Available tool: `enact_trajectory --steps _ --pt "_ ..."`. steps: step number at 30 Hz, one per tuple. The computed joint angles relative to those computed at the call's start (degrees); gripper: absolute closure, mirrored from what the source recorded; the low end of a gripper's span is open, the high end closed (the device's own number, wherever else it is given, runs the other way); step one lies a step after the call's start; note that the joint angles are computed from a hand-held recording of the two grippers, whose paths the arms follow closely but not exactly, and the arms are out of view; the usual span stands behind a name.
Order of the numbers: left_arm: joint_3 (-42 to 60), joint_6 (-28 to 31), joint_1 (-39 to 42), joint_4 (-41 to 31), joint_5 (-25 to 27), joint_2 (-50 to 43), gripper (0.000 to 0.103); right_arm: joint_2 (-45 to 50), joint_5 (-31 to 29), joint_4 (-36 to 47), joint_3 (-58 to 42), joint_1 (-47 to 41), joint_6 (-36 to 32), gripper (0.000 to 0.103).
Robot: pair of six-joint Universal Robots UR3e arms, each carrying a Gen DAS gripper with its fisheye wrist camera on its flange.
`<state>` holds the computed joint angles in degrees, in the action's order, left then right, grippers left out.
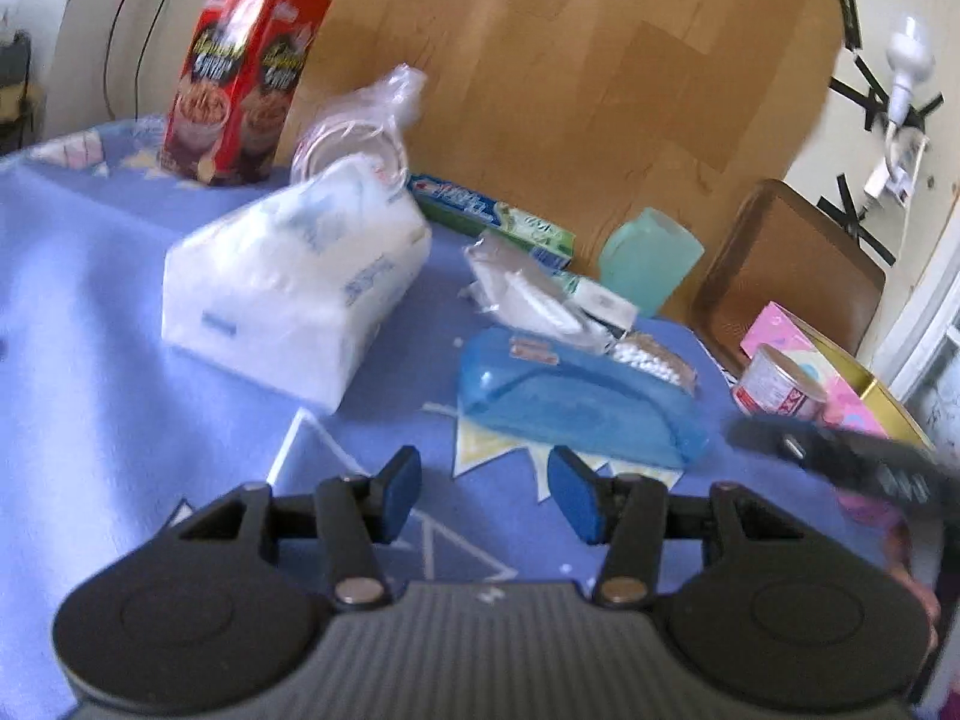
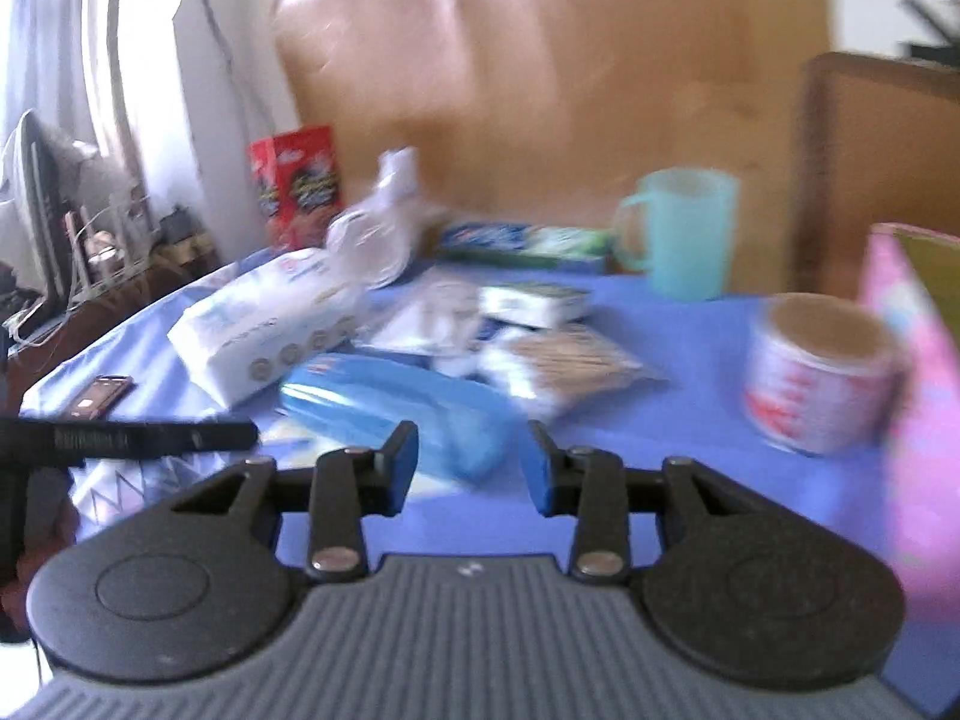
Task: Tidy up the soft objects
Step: 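Grasp the blue plastic case at its end with the right gripper, then lower the blue case into the pink tin and open the right gripper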
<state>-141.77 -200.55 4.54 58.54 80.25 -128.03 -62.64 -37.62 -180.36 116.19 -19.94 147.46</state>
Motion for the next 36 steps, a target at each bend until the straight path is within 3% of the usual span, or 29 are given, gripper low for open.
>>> enact_trajectory --steps 5,7,9,13,14,16,18,20,24,26,28,32,36 --pt "-0.54 1.08 1.14 1.92 -2.52 -0.87 0.054 10.79 -7.80 10.07 -23.18 9.63 10.10 0.060" --pt "-1.20 0.66 2.34 3.58 -4.47 -1.68 0.054 12.31 -6.36 19.70 -29.20 9.87 10.66 0.061" --pt "-2.75 -0.37 4.60 6.77 -7.75 -3.06 0.054 9.54 -4.54 26.79 -27.81 8.83 7.04 0.061" --pt "-4.45 -2.10 8.80 11.55 -14.58 -5.66 0.044 -2.14 -0.02 35.34 -12.62 3.77 -8.09 0.059" --pt "-4.44 -2.02 9.42 11.29 -15.65 -5.58 0.040 -4.20 0.15 34.47 -9.36 3.13 -10.48 0.056" --pt "-3.93 -2.34 8.72 9.45 -15.31 -4.22 0.036 -8.39 -0.71 24.89 -0.34 2.13 -12.44 0.033" --pt "-2.58 -2.99 8.41 7.24 -16.66 -2.91 0.036 -9.80 -1.74 11.40 6.88 2.28 -11.63 0.029" --pt "-0.37 -3.23 6.81 2.95 -15.99 -0.14 0.033 -9.50 -2.12 7.66 8.24 3.46 -12.04 0.029" --pt "7.52 -0.62 0.12 -11.59 -9.33 4.93 0.033 -4.62 -7.26 4.31 4.15 8.54 -8.37 0.030" --pt "13.06 0.61 -3.30 -21.59 -5.88 4.78 0.042 -2.52 -9.48 4.95 1.90 10.19 -6.04 0.043" --pt "13.78 -2.19 -3.09 -19.58 -9.06 2.27 0.043 -0.82 -9.44 0.74 2.93 10.14 -4.34 0.044" --pt "15.69 -2.08 -7.76 -22.54 -7.54 5.02 0.045 -6.10 -6.53 -6.00 13.41 5.02 -6.04 0.045" --pt "27.43 -0.25 -16.33 -30.16 -4.19 5.40 0.045 -9.91 0.31 -22.86 26.77 -5.88 -7.82 0.045"
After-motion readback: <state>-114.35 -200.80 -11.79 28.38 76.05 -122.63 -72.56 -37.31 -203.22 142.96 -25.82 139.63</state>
